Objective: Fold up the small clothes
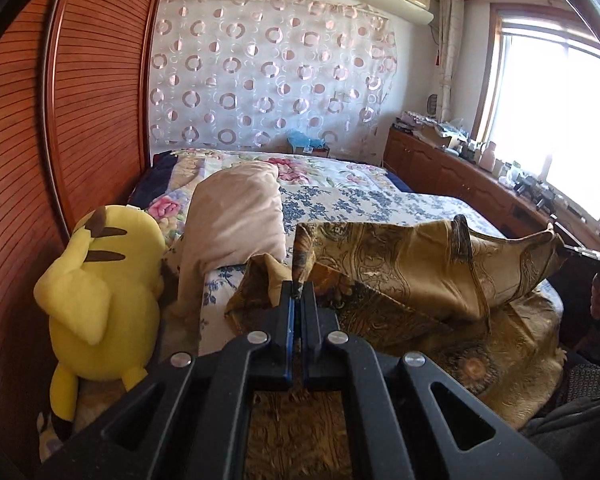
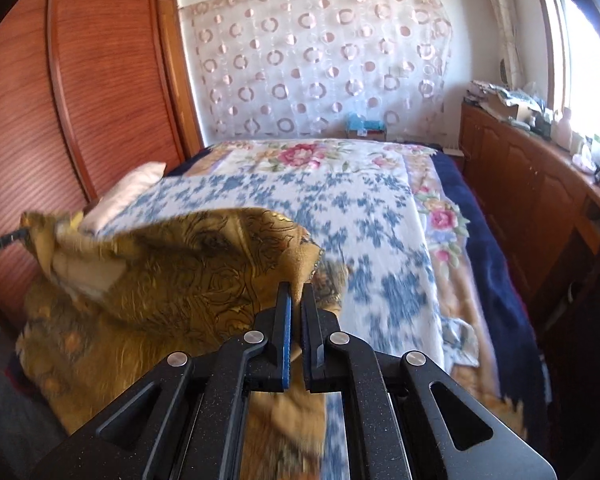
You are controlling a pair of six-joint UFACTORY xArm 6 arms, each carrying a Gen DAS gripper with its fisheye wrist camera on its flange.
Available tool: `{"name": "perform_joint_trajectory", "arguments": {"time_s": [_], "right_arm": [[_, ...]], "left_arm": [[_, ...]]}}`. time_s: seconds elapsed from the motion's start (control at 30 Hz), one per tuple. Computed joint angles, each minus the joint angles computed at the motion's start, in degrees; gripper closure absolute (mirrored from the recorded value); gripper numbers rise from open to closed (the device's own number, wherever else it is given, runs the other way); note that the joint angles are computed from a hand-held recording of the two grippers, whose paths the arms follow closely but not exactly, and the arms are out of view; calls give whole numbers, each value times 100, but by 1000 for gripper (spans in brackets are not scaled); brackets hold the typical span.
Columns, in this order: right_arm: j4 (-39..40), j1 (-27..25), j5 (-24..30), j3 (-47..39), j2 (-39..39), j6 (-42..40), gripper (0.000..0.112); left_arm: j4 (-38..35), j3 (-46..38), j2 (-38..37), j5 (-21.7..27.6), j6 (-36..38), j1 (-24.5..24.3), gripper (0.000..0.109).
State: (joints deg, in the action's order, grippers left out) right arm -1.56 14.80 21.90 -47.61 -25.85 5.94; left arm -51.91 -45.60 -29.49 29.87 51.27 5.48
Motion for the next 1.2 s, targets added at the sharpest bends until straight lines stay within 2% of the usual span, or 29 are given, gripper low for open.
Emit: {"name": "perform_joint_trajectory", "arguments": {"time_s": [0.17, 0.3, 0.43, 0.53, 0.6, 0.67, 0.77, 0.83, 0.97, 1.2], "right_arm": [[-114, 171, 355, 526, -887, 88, 111], [-410, 332, 676, 733, -1021, 229, 111], [-781, 343, 931, 894, -1000, 550, 111], [-580, 250, 901, 961, -1096, 431, 106], [-820, 216, 946, 890, -1128, 592, 104], [-1074, 199, 1033, 825, -1208, 788, 99], [-1292, 94, 964, 748, -1257, 944, 92], [-1512, 33, 920, 635, -1168, 1088, 88], [-1583, -61, 636, 463, -845, 1100, 64], [-1011, -101, 295, -98, 210, 532, 63]], "left_arm": [[547, 253, -312, -111, -380, 14, 109], [1058, 393, -342, -61, -578, -19, 109], [986, 455, -381, 92, -463, 64, 108], [815, 385, -401, 201, -310, 137, 99], [670, 340, -421, 219, -185, 159, 78], [581, 269, -379, 143, -128, 142, 65], [509, 80, -179, 101, -37, 97, 51], [522, -90, 6, -20, -24, 20, 51], [710, -501, 510, -233, -171, -105, 51], [1541, -1293, 1589, -218, -722, -209, 51]]}}
